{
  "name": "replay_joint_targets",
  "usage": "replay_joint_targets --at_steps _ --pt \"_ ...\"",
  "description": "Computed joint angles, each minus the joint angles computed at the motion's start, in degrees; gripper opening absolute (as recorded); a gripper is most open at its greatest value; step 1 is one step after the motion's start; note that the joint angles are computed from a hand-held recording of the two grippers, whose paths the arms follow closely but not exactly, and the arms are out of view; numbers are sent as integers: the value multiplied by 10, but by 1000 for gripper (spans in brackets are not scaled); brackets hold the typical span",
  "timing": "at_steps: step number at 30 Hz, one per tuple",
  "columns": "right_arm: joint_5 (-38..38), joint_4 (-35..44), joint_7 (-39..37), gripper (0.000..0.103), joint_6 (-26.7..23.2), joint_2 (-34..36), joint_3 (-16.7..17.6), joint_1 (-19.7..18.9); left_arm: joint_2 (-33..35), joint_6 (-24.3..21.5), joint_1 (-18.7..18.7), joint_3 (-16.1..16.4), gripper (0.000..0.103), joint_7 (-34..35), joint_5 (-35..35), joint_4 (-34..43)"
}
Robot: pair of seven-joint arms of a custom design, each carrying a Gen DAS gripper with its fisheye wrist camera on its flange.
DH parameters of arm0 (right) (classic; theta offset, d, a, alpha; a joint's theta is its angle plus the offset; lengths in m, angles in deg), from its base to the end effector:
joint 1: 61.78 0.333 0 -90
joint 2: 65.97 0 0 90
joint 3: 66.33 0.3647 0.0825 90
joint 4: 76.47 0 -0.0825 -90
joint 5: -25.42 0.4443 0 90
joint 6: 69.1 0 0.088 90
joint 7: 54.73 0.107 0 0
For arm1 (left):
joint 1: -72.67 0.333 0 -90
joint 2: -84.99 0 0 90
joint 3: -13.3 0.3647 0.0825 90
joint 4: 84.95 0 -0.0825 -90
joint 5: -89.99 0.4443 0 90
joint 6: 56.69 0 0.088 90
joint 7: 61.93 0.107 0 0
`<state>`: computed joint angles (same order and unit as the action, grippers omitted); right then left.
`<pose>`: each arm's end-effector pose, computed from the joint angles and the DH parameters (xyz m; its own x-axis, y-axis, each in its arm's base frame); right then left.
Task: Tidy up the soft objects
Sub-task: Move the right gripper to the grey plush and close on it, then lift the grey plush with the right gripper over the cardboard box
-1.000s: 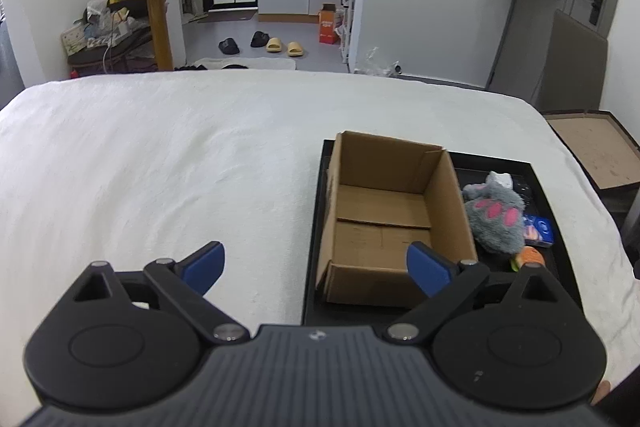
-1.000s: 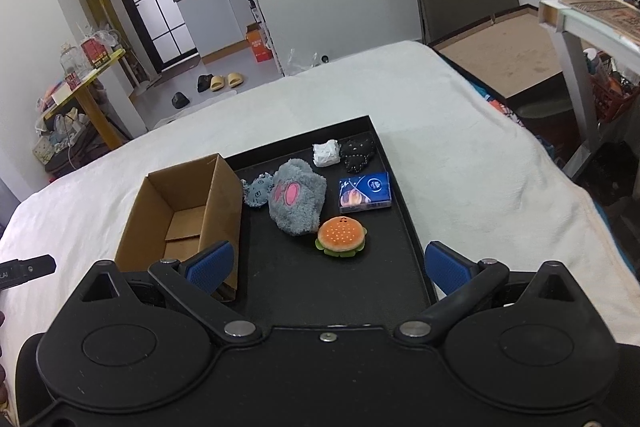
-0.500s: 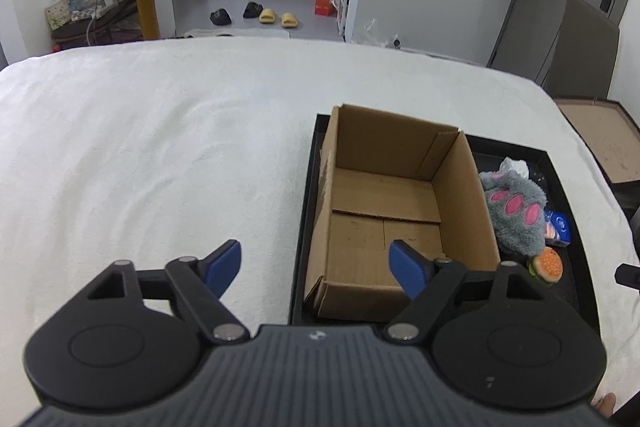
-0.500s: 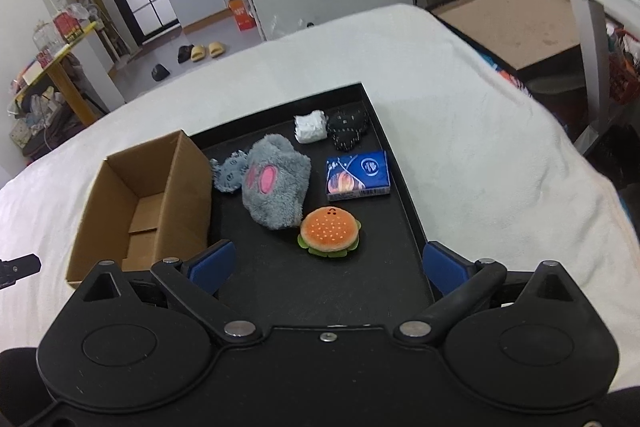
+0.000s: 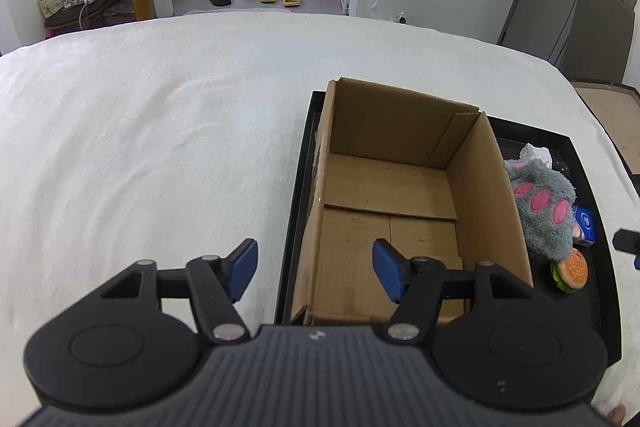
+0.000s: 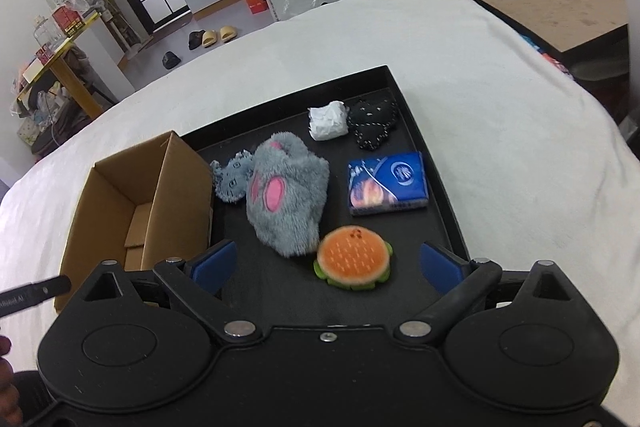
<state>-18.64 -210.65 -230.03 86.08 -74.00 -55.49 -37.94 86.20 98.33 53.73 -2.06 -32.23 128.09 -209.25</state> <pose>0.4468 0.3412 0.4493 -0.2939 -0.9051 -0.3072 -0.7165 0.4213 -0.5559 0.5044 -0.3691 0.4498 -0.0960 -0.9942 0.0477 -0.7980 0.0483 -0.6007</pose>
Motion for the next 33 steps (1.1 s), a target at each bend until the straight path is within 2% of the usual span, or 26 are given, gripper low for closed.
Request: replay_joint_targets --at_steps 5,11,13,15,20,21,23,24,25,28,33 --pt "-9 27 -18 97 18 34 -9 -6 11 5 2 2 54 -3 3 7" --pt "7 55 -50 96 30 68 -21 -5 23 18 2 2 36 6 -6 8" --pt "11 68 -69 96 19 83 -21 -1 28 21 1 2 26 11 -12 10" --pt "16 80 -86 95 9 98 -23 3 32 13 -1 4 22 2 -1 15" --pt "65 99 -147 80 6 129 -27 8 33 11 -2 7 15 -18 15 14" --pt "68 106 -158 74 -1 135 -27 11 35 11 -1 7 14 -17 12 14" --pt "76 120 -180 58 -21 148 -26 16 37 7 0 7 11 -16 4 15" --pt "91 120 -194 38 -12 151 -25 15 36 6 0 7 10 -20 4 14" --pt "102 116 -200 30 0 151 -25 14 36 6 -1 8 10 -24 7 13" --pt "64 116 -182 24 -24 141 -29 30 34 4 -2 6 9 -23 12 11" --pt "65 99 -170 21 -36 114 -24 34 29 -2 -6 2 9 -11 12 10"
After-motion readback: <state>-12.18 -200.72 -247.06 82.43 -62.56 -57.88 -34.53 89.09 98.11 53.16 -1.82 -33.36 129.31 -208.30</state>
